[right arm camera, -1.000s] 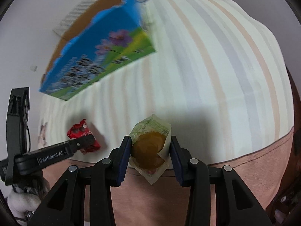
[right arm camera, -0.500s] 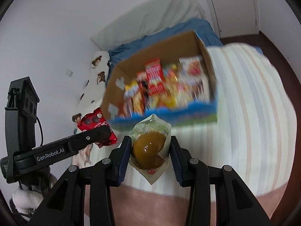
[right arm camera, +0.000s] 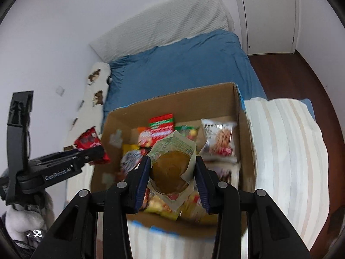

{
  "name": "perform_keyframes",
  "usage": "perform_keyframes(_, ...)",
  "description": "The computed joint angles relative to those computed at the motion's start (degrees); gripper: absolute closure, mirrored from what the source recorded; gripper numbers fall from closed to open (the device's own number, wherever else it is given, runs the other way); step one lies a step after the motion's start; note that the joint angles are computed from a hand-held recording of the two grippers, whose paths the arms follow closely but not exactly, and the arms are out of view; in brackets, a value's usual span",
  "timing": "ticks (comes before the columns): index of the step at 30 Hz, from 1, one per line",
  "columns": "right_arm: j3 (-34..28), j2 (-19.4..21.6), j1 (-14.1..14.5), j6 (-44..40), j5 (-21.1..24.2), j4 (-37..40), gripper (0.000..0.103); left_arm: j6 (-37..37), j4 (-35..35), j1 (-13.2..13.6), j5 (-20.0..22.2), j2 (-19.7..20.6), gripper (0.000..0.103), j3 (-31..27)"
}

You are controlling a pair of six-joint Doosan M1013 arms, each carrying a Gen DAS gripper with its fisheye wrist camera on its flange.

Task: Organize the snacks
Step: 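Carry both items into the box and open both tools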

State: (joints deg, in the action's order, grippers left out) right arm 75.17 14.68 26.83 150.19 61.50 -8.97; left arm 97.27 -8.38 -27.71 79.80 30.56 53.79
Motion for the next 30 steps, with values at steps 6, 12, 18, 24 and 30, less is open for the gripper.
perform_keyframes(6, -2.6, 4.2, -3.2, -4.3, 2.6, 3.5, 0.059, 0.2, 3.2, -0.6, 3.6, 6.1, 0.066, -6.3)
perform_keyframes(12, -3.5, 7.1, -5.2, -7.1, 3.9, 7.4, 0.059, -0.5, 3.8, -0.7, 6.4, 10.1, 0.066, -9.8)
perform_keyframes(18, -3.2, 8.6, -6.0, -8.4, 4.0, 9.2, 0.059, -0.9, 4.1, -0.7, 8.1, 11.8, 0.066, -11.0)
perform_keyframes(24, -3.4, 9.6, -6.4, -9.5, 4.9, 10.7, 0.053, -1.6, 3.6, -0.6, 10.1, 12.9, 0.065, -11.6)
perform_keyframes(30, -5.9, 10.8, -6.2, -10.5, 8.8, 10.6, 0.011, -3.2, 4.6, -0.7, 10.4, 12.4, 0.028, -11.0)
